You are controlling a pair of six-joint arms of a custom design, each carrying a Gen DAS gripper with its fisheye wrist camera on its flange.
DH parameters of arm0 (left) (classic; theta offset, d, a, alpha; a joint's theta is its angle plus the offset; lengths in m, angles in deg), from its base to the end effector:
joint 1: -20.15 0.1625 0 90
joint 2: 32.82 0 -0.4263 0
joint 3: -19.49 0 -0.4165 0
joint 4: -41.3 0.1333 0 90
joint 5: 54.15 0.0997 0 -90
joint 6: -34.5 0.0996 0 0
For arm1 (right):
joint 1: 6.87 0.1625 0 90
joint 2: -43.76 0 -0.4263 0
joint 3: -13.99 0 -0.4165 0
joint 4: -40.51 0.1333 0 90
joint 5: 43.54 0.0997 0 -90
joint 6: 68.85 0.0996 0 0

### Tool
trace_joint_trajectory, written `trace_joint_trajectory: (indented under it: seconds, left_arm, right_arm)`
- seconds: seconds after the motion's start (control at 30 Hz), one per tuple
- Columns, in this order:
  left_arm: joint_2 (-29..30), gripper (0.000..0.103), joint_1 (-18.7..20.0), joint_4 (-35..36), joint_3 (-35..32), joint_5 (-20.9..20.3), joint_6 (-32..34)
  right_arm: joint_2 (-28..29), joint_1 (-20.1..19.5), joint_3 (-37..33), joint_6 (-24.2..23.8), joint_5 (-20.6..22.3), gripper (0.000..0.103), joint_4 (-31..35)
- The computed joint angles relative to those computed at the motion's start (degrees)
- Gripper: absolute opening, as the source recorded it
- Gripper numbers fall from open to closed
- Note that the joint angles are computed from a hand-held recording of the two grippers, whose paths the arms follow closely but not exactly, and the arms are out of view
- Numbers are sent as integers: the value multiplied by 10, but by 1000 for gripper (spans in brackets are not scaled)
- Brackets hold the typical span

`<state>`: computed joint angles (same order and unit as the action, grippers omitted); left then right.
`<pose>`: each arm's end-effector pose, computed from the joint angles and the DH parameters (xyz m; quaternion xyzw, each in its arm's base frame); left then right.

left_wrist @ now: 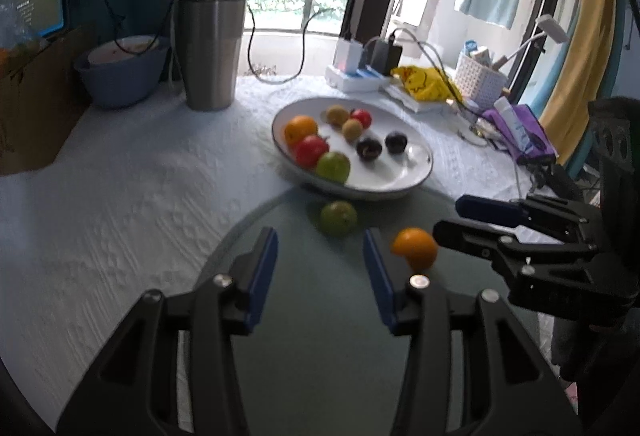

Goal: Organize fruits
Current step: 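Move both open tools back over the remaining fruits on the mat, then grasp the green fruit with the left tool while the right tool grasps the orange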

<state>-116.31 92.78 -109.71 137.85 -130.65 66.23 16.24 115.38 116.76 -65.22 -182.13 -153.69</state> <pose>-0.0065 -0.5451 0.3049 0.3777 0.8909 -0.2085 0.1417 0.3715 -0.4789 -0.0527 0.1185 -0.8805 0.3395 0.3088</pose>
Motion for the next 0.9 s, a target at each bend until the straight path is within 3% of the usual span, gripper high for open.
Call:
trace_joint_trajectory:
  seconds: [0.17, 0.53, 0.67, 0.9]
  left_arm:
    - [7, 61, 6, 2, 2, 6, -9]
    - [41, 61, -4, -1, -5, 39, -25]
    - [55, 61, -10, -13, -6, 51, -15]
    - [82, 61, -21, -25, -16, 82, -23]
  right_arm:
    - [6, -10, 3, 5, 16, 44, 5]
    - [11, -33, 7, -16, 46, 44, -2]
    - [4, -40, 21, -31, 67, 35, -36]
    - [-11, -41, 37, -40, 68, 35, -72]
